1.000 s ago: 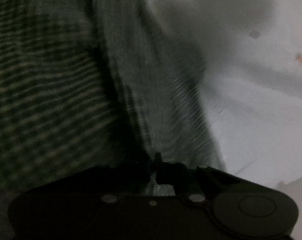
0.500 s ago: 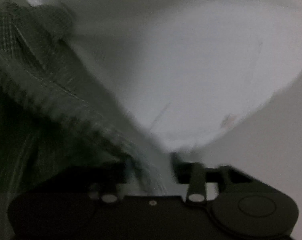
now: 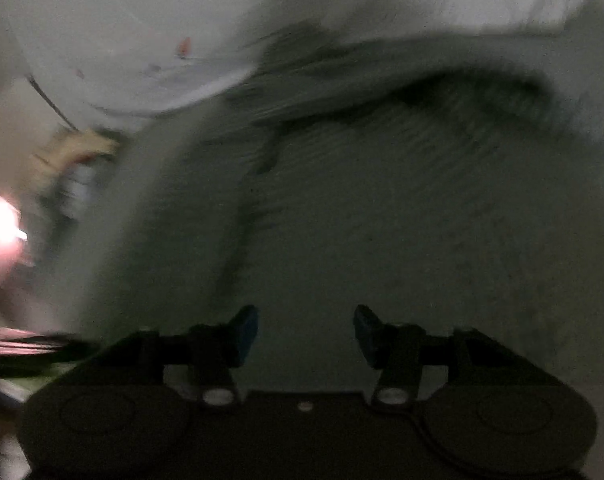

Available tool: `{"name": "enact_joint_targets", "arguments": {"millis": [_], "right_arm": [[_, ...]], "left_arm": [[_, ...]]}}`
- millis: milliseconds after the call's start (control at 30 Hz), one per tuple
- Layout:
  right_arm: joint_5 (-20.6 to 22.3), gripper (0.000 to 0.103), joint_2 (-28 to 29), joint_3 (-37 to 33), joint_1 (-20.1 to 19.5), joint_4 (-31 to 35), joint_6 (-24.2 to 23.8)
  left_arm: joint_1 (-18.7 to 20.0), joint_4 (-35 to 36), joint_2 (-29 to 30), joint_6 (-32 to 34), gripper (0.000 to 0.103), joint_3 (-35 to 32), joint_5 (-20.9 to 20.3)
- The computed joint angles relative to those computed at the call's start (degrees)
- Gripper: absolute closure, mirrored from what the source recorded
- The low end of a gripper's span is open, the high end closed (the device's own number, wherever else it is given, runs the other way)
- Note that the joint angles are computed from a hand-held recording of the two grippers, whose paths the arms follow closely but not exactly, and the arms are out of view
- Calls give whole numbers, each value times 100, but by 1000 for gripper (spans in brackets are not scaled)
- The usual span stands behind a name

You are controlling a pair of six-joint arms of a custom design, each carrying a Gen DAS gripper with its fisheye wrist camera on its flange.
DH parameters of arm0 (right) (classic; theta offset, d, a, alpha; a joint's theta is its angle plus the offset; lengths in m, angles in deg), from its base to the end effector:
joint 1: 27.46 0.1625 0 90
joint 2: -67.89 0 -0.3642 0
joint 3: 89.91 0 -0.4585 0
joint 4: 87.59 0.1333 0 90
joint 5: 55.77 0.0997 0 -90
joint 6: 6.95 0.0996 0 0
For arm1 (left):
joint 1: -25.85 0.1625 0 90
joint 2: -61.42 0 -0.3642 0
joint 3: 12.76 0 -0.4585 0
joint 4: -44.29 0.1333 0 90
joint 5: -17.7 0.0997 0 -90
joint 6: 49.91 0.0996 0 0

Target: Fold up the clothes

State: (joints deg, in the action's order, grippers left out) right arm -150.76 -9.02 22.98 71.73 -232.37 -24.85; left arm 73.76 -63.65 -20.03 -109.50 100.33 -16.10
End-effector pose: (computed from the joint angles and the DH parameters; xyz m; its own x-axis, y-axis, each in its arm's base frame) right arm 0.2156 -0.5525 0.1861 -0.8936 -0.4123 0.1774 -0.4475 0.8489 -0.2814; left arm -0.1937 -0.5368 0.2047 -0.7038 -0.3591 -0.6129 0.0874 0.8125 -0.5764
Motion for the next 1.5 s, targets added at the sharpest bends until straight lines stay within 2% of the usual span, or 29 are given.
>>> {"name": "enact_joint_targets", "arguments": {"millis": [67, 100, 133, 200, 233, 267, 300, 333, 400, 500, 533, 600, 667, 767, 833, 867, 900, 933, 967, 1033, 1100, 1167, 1233, 1300, 1333, 1400, 1433, 1467, 1500], "right_arm": [[571, 30, 14, 0, -5, 455, 224], [608, 27, -43, 69, 63, 591, 212], [467, 27, -29, 116, 149, 613, 184], [220, 27, 9, 207, 302, 654, 154], [217, 31, 22, 260, 311, 661, 193], [287, 37, 28, 311, 294, 675, 255], [369, 70, 31, 364, 270, 667, 309], [449, 102, -17, 451, 257, 610, 388], [611, 102, -89, 524, 267, 386, 630], [1443, 102, -536, 792, 103, -5, 880], [1502, 102, -637, 825, 85, -54, 936], [1355, 102, -701, 802, 62, -16, 957], [806, 102, -637, 741, 86, 125, 1059], [-323, 98, -368, 630, 199, 478, 1337], [-550, 93, -335, 629, 262, 595, 1276], [-465, 87, -340, 623, 256, 602, 1235], [-345, 69, -360, 627, 241, 580, 1187], [-238, 52, -370, 632, 225, 537, 1117], [-177, 51, -354, 622, 218, 491, 1048], [-177, 51, -260, 559, 221, 475, 972], [-196, 51, -188, 568, 205, 494, 975], [-142, 51, -157, 597, 171, 468, 896], [-158, 51, -40, 507, 196, 461, 785], [-173, 51, 22, 474, 213, 423, 702], [-158, 51, 30, 471, 208, 419, 682], [-64, 52, 61, 449, 185, 426, 674], [-14, 52, 62, 446, 171, 438, 668], [14, 52, 44, 458, 152, 446, 654], [50, 52, 20, 473, 126, 457, 652]], "left_arm": [[219, -1023, -209, 636, 35, 293, -447], [316, -1376, -243, 814, 35, 382, -646], [419, -1694, -246, 957, 35, 451, -839], [467, -2093, -276, 1104, 37, 592, -897], [466, -2330, -313, 1224, 49, 673, -945], [497, -2580, -380, 1307, 80, 755, -1135], [545, -2777, -467, 1300, 98, 830, -1399], [581, -3054, -591, 1262, 102, 958, -1666], [547, -3569, -1006, 1207, 103, 1320, -2105], [504, -4253, -1599, 1039, 103, 1831, -2620], [524, -4488, -1802, 872, 103, 2018, -2796], [673, -4573, -2075, 432, 102, 2252, -3061], [923, -4211, -2122, 161, 101, 2239, -3314], [1206, -3477, -2047, -299, 100, 2099, -3479], [1282, -3394, -2060, -335, 100, 2091, -3620], [1246, -3507, -2099, -311, 98, 2138, -3574], [1174, -3559, -2130, -276, 93, 2162, -3443], [1088, -3567, -2157, -241, 80, 2173, -3275], [980, -3474, -2178, -190, 67, 2148, -3052], [757, -3194, -2060, 35, 56, 1994, -2469], [559, -2879, -1962, 341, 52, 1867, -1983], [461, -2602, -1653, 853, 35, 1612, -1588], [411, -2424, -1345, 1399, 25, 1379, -1274], [449, -2414, -1298, 1873, 25, 1347, -1278], [515, -2365, -1308, 1971, 25, 1321, -1454], [503, -2346, -1246, 2099, 24, 1308, -1466], [487, -2380, -1207, 2228, 37, 1296, -1466], [519, -2550, -1231, 2341, 80, 1315, -1637], [635, -2880, -1332, 2219, 103, 1381, -2048]]}}
